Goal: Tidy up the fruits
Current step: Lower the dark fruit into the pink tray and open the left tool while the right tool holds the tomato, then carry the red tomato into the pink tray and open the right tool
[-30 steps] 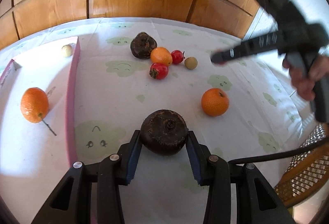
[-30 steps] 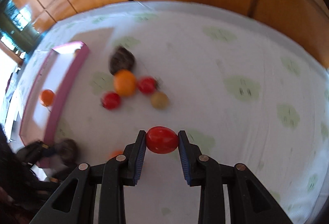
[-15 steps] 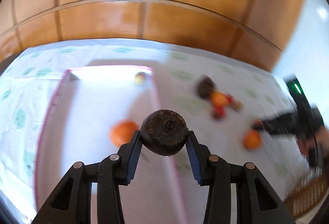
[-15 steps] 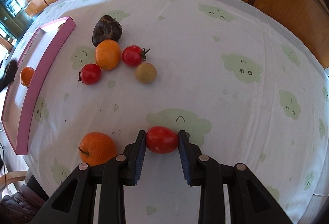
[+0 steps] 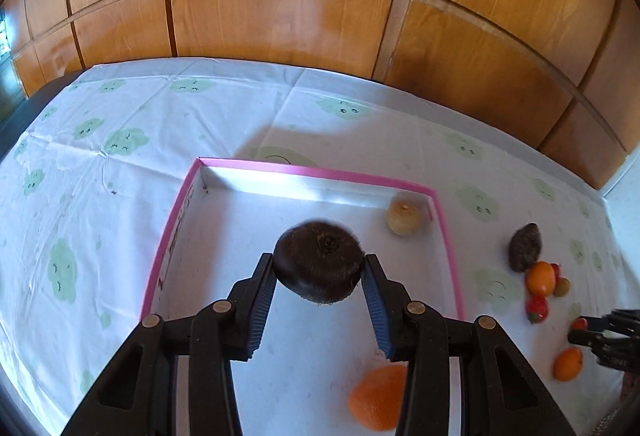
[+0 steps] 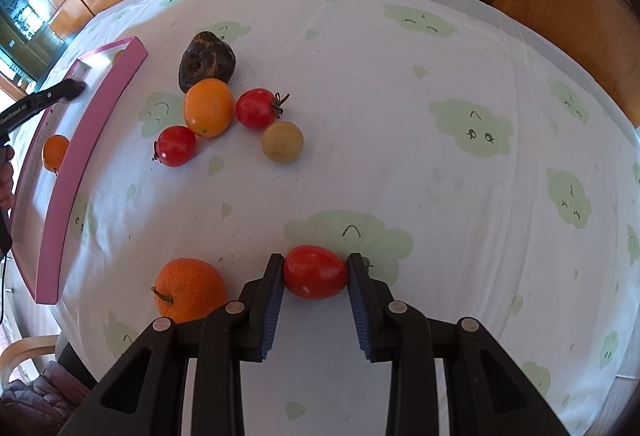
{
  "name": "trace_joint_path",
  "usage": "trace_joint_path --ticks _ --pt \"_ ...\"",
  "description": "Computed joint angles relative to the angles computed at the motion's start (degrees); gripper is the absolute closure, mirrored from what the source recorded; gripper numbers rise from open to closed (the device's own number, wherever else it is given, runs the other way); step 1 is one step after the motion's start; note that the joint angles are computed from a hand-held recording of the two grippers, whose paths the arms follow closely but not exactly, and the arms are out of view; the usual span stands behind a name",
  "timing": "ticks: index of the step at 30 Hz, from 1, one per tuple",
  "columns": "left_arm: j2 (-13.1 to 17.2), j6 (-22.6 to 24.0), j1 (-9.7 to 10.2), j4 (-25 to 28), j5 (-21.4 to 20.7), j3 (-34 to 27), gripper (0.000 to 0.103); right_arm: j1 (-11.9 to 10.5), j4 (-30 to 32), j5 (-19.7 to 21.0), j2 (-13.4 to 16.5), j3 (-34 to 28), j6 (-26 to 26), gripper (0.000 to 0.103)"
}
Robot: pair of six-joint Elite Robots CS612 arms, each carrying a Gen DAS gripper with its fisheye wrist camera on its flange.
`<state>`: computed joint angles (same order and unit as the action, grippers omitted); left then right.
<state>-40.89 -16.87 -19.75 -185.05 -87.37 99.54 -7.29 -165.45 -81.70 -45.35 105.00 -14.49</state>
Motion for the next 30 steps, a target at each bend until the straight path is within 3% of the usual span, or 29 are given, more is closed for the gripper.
trace_joint_path --ticks 5,12,30 --pt "-0.5 -2.0 -0.37 -1.2 2.4 1.1 0.052 0.2 -0.2 -0.5 0.0 -0.1 -0.5 0.071" --pt "-3.1 -6.4 -2.13 -8.6 7.2 7.9 0.052 0.5 -1.3 -1.7 0.1 0.2 -1.6 0.071" --pt "-5.7 -5.7 -5.81 -15.2 10.2 16.6 0.047 1.5 -3.4 -2.8 -0.1 1.3 -2.5 0.071"
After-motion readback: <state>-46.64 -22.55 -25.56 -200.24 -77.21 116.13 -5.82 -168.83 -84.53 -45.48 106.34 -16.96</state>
